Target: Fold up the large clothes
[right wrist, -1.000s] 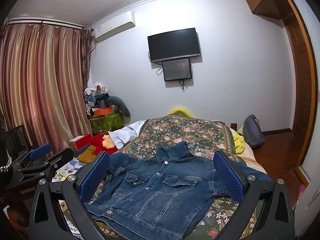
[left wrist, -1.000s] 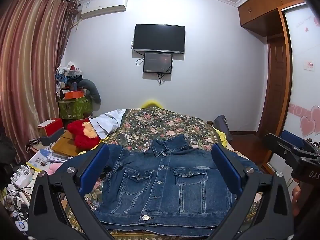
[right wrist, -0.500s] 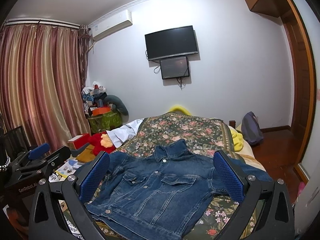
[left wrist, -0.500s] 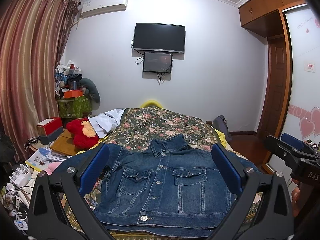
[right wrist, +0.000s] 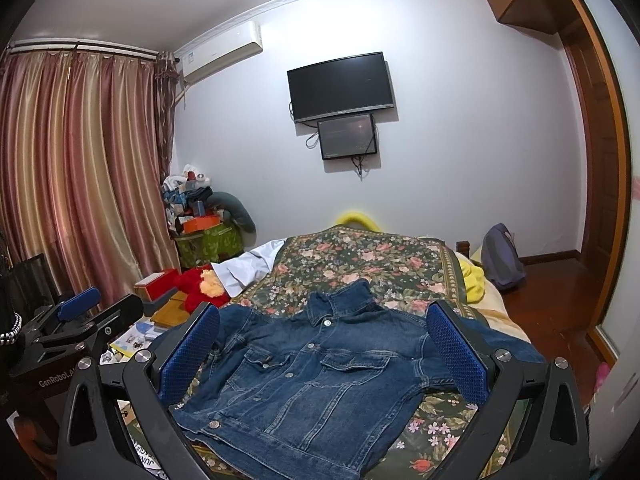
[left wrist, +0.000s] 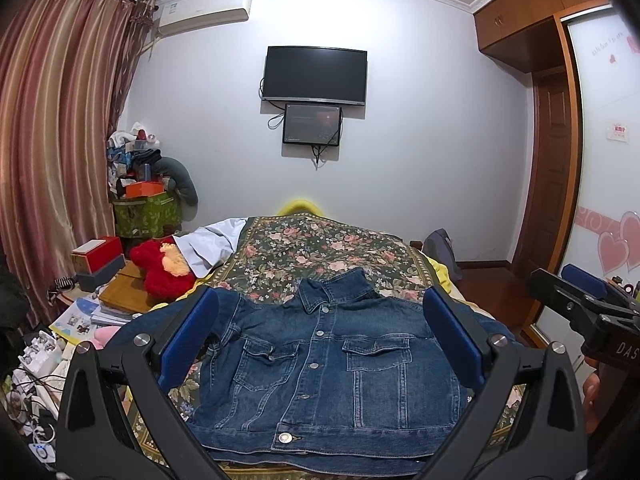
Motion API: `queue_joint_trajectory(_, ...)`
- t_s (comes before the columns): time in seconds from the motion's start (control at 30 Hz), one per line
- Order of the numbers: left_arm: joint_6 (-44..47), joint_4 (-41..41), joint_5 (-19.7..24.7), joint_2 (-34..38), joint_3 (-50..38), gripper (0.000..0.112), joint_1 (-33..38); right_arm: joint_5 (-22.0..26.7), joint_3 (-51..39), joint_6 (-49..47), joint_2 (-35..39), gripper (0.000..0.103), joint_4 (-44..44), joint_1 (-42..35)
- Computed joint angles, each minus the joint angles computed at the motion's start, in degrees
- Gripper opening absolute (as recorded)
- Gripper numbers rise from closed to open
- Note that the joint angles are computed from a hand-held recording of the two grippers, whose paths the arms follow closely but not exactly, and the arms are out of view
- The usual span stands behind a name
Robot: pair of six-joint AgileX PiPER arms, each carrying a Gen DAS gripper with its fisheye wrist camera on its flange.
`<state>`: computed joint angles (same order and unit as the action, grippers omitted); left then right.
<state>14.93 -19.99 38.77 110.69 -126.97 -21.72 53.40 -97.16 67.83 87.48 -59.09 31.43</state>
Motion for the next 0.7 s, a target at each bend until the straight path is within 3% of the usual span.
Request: queue_joint_trajectory(0.7,-0.4,0.4,-0.1,-0.8,0.7,0.103,-0.3,-0.1,0.0,0.0,-0.1,0.103,0.0,0.0)
